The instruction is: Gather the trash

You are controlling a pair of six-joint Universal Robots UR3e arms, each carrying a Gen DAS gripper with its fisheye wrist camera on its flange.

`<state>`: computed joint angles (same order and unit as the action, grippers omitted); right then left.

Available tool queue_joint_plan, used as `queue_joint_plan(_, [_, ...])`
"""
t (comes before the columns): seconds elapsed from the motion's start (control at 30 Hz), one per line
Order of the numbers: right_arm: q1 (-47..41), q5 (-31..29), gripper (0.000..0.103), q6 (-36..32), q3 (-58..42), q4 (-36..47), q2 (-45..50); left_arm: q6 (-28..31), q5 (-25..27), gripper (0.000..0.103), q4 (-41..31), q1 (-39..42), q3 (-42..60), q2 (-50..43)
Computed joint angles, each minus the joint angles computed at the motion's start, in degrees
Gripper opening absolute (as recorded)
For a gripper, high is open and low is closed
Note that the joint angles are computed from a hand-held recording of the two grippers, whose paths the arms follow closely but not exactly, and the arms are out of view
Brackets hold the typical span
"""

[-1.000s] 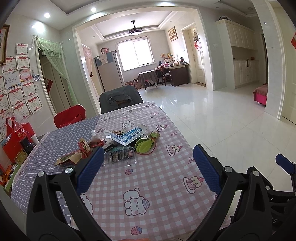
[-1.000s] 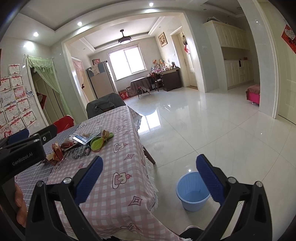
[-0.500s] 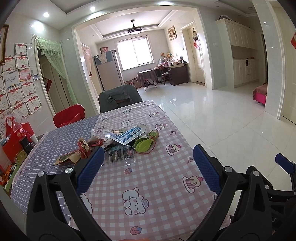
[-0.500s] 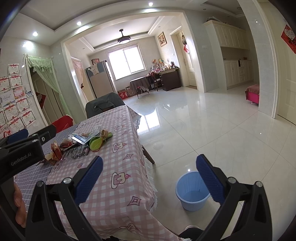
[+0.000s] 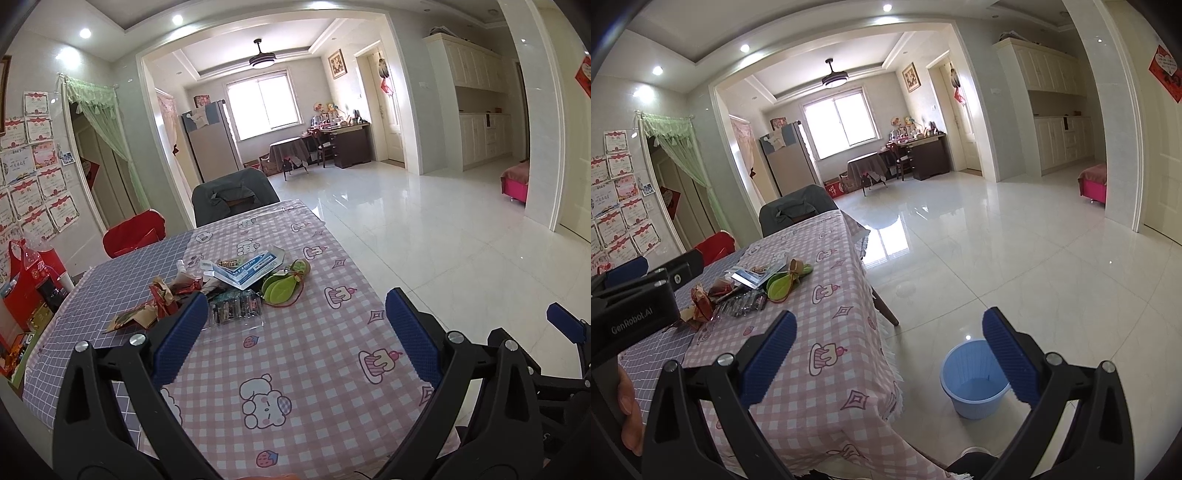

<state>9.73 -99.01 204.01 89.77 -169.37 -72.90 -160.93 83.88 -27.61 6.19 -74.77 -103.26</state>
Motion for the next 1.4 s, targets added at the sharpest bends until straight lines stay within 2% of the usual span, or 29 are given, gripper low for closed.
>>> queue_joint_plan(0.83, [-7.91,7.22,0.099,0.92,6.28,-0.52,-3.6,0.88,7.1,0.095,-6.79,-7.34,12.22,-8.89])
queue_joint_plan(1.13, [-10.36,9.7,0.099,0.42,5.15,1.14,-2.72,0.28,9.64,0.095,-9.92,-9.84,18.76,-13.59])
queue_joint_plan(1.4, [-12.76,12.61,0.099,-2.77,0.78,4.48,0.1,-1.81,11.3,0.095,-14.51,-10.36,27.05,-18.65])
